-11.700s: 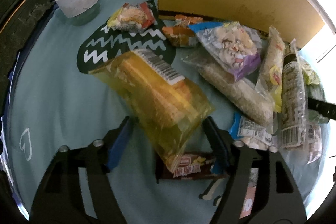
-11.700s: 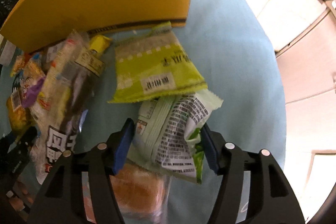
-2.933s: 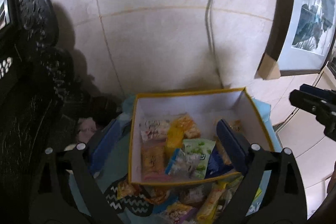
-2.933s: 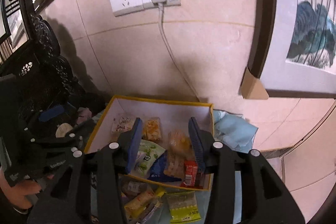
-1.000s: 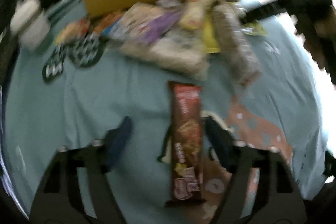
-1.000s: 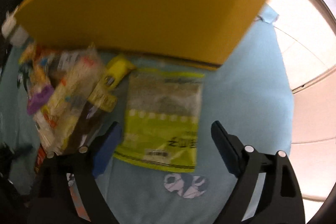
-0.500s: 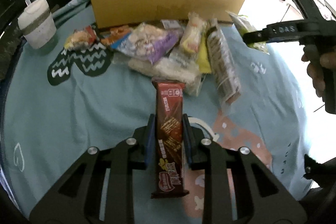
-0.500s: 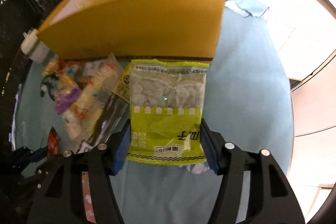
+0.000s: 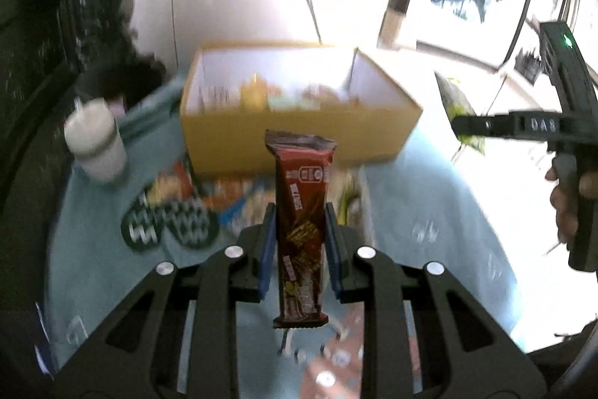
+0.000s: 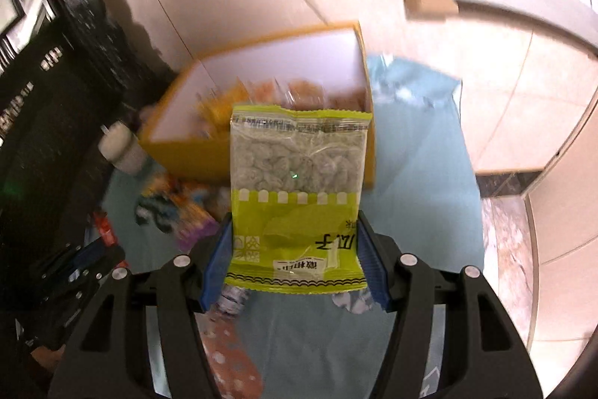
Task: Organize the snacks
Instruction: 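Carry chocolate bar and seed bag over the yellow box and open both tools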
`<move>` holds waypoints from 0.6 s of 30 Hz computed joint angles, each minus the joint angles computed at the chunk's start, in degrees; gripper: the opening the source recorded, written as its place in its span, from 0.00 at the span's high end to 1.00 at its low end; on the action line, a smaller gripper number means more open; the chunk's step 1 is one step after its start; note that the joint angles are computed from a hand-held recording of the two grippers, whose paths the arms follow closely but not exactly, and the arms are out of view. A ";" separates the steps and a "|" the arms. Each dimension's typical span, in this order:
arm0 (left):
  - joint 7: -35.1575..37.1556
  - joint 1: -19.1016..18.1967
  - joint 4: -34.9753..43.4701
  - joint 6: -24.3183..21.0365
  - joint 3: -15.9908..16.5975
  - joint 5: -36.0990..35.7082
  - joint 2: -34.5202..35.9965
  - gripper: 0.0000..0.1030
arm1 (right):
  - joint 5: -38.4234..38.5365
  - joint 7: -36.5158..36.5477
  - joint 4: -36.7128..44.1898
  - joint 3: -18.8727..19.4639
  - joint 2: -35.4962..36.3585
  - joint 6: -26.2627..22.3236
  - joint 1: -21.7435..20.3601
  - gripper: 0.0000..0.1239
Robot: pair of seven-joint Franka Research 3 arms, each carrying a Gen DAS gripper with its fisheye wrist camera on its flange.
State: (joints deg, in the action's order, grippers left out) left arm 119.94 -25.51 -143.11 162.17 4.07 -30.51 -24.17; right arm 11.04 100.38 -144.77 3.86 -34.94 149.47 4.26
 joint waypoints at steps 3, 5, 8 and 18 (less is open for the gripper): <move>-2.08 0.81 4.71 0.74 -0.98 0.22 2.51 0.77 | -0.54 -0.14 3.05 0.19 1.23 1.17 -0.13 0.50; -4.17 1.93 8.42 1.35 -2.12 1.10 4.78 0.77 | -1.07 0.55 5.23 1.00 2.78 2.20 -0.41 0.50; -6.70 3.91 13.72 0.44 -3.86 3.20 7.83 0.77 | -2.43 0.43 9.47 1.08 4.55 2.33 -0.80 0.50; -15.24 11.98 32.50 -5.54 -10.80 11.80 19.24 0.77 | -7.07 0.67 22.11 1.08 12.61 2.27 -1.54 0.50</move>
State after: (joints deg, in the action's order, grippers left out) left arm 104.70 -13.53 -110.61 156.64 -6.74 -18.71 -4.93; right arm 3.98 101.05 -122.66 4.93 -22.32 151.74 2.73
